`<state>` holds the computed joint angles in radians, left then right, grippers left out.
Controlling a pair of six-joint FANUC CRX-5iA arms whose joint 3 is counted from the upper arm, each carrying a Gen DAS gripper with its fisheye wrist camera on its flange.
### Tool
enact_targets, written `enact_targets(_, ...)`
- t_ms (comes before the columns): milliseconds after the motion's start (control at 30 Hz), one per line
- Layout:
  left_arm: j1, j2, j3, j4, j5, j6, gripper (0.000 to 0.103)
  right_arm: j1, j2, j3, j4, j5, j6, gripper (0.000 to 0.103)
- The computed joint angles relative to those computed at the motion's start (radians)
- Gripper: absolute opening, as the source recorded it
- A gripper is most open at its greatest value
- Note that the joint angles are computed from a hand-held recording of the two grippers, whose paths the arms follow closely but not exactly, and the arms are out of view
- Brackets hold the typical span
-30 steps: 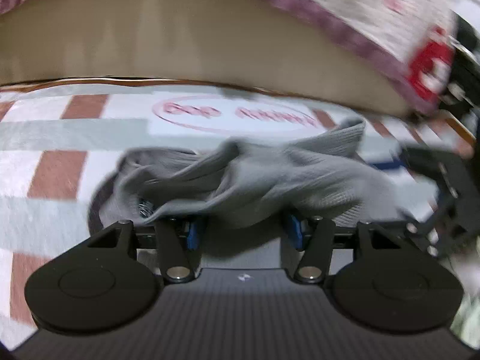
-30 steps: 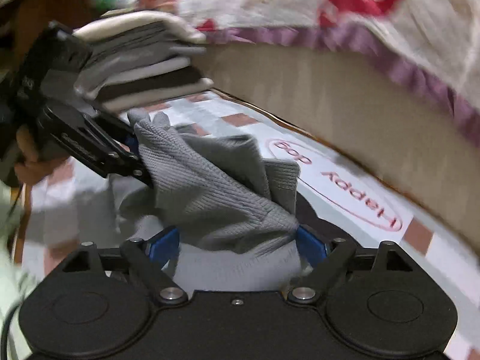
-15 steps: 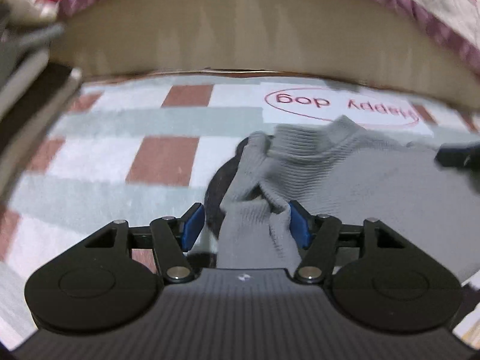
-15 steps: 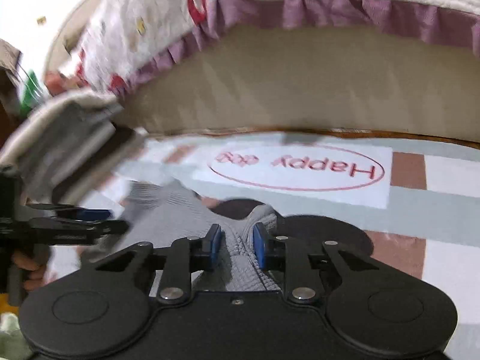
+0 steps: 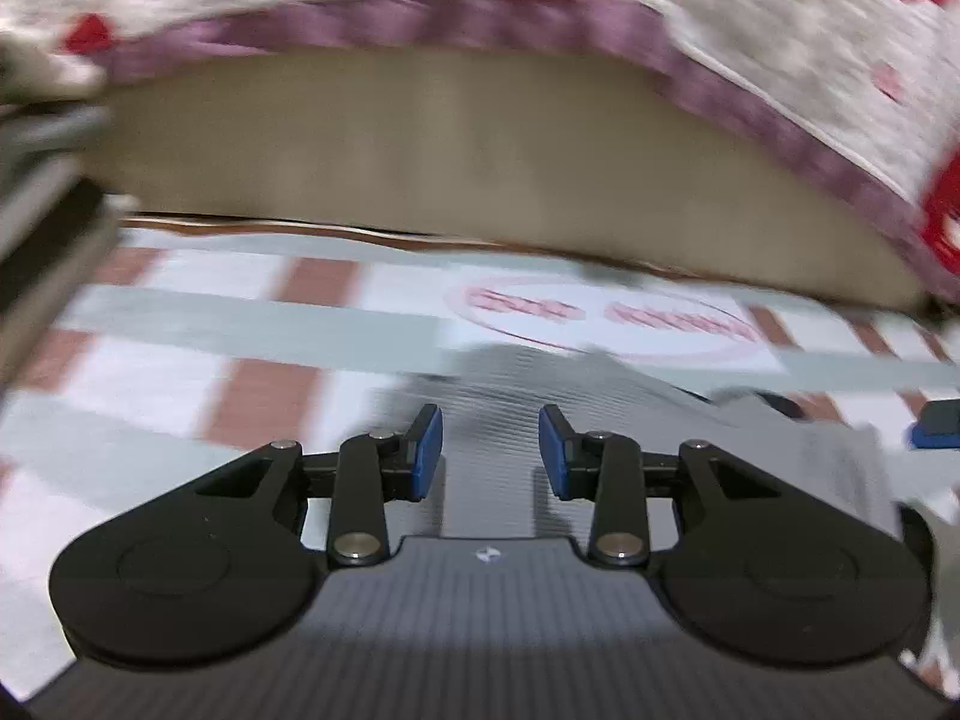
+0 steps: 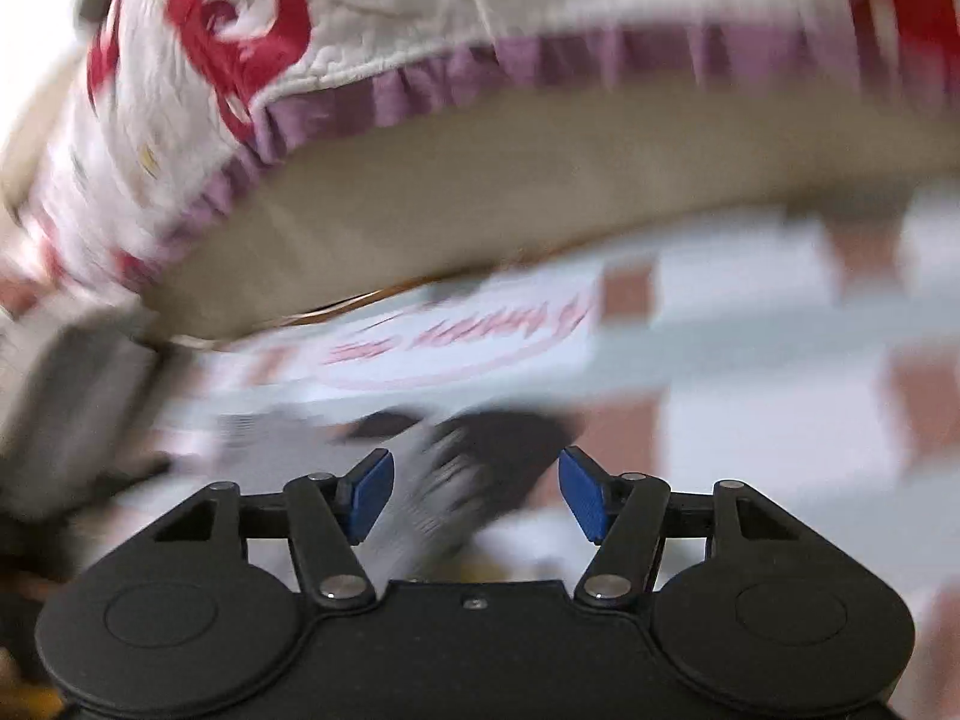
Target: Fold clothes
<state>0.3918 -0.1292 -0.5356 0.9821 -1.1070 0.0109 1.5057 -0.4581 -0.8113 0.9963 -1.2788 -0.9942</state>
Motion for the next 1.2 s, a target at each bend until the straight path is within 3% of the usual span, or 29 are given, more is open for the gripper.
enact_targets(67, -0.042, 0.013, 0.014, -0.062, 0.018, 0.05, 0.035, -0.009, -0.026, -0.043, 0.044, 0.1, -0.026, 0.063)
enact_targets(133, -0.09, 0.0, 0.016, -0.143, 0.135, 0.155, 0.032, -0.03, -0.043, -0.083, 0.094, 0.203, -0.045, 0.054)
enact_targets(233, -0.139, -0.035, -0.007, -0.216, 0.289, 0.229, 0.029, -0.072, 0.022, -0.074, 0.089, 0.251, 0.02, 0.053)
enact_targets(267, -0.146, -0.056, -0.021, -0.234, 0.345, 0.242, 0.027, -0.101, 0.029, -0.091, 0.132, 0.275, 0.009, 0.05)
enact_targets(333, -0.147, -0.077, -0.049, -0.247, 0.413, 0.253, 0.02, -0.165, 0.045, -0.125, 0.228, 0.326, -0.021, 0.017)
enact_targets(367, -0.15, -0.081, -0.058, -0.264, 0.465, 0.268, 0.019, -0.193, 0.055, -0.137, 0.277, 0.34, -0.032, 0.017)
enact_targets(400, -0.154, -0.083, -0.064, -0.287, 0.516, 0.289, 0.008, -0.211, 0.063, -0.144, 0.33, 0.337, -0.033, 0.017)
enact_targets(433, -0.148, -0.071, -0.056, -0.332, 0.549, 0.321, 0.004, -0.24, 0.064, -0.163, 0.413, 0.351, -0.047, 0.016)
enact_targets(500, -0.114, -0.042, -0.036, -0.299, 0.511, 0.322, 0.004, -0.284, 0.069, -0.187, 0.498, 0.377, -0.052, 0.014)
enact_targets(567, -0.078, -0.023, -0.006, -0.293, 0.453, 0.344, 0.005, -0.277, 0.091, -0.168, 0.393, 0.365, 0.011, 0.014)
enact_targets(600, -0.059, -0.028, -0.002, -0.278, 0.429, 0.342, 0.007, -0.278, 0.097, -0.167, 0.37, 0.36, 0.014, 0.024)
enact_targets(700, 0.007, -0.059, -0.039, -0.097, 0.347, 0.219, 0.008, -0.276, 0.098, -0.151, 0.335, 0.352, 0.02, 0.026)
enact_targets(767, 0.041, -0.055, -0.04, -0.025, 0.246, 0.157, 0.01, -0.258, 0.11, -0.124, 0.289, 0.326, 0.07, 0.026)
enact_targets(833, 0.067, -0.037, -0.026, -0.005, 0.133, 0.119, 0.031, -0.259, 0.106, -0.125, 0.284, 0.332, 0.039, 0.026)
enact_targets(867, 0.078, -0.027, -0.018, 0.002, 0.078, 0.104, 0.036, -0.259, 0.103, -0.127, 0.285, 0.336, 0.022, 0.026)
enact_targets(900, 0.078, -0.016, -0.008, -0.015, 0.053, 0.12, 0.045, -0.26, 0.099, -0.13, 0.286, 0.339, 0.005, 0.026)
enact_targets(1067, 0.041, 0.067, 0.018, -0.01, 0.027, 0.147, 0.047, -0.249, 0.098, -0.136, 0.294, 0.34, -0.017, 0.026)
enact_targets(1100, 0.034, 0.078, 0.025, -0.013, 0.016, 0.139, 0.042, -0.25, 0.095, -0.141, 0.303, 0.346, -0.031, 0.027)
enact_targets(1167, 0.019, 0.099, 0.038, -0.02, -0.004, 0.124, 0.006, -0.255, 0.09, -0.151, 0.322, 0.359, -0.047, 0.027)
enact_targets(1200, 0.008, 0.078, 0.026, -0.025, 0.025, 0.084, 0.001, -0.253, 0.092, -0.152, 0.325, 0.355, -0.045, 0.032)
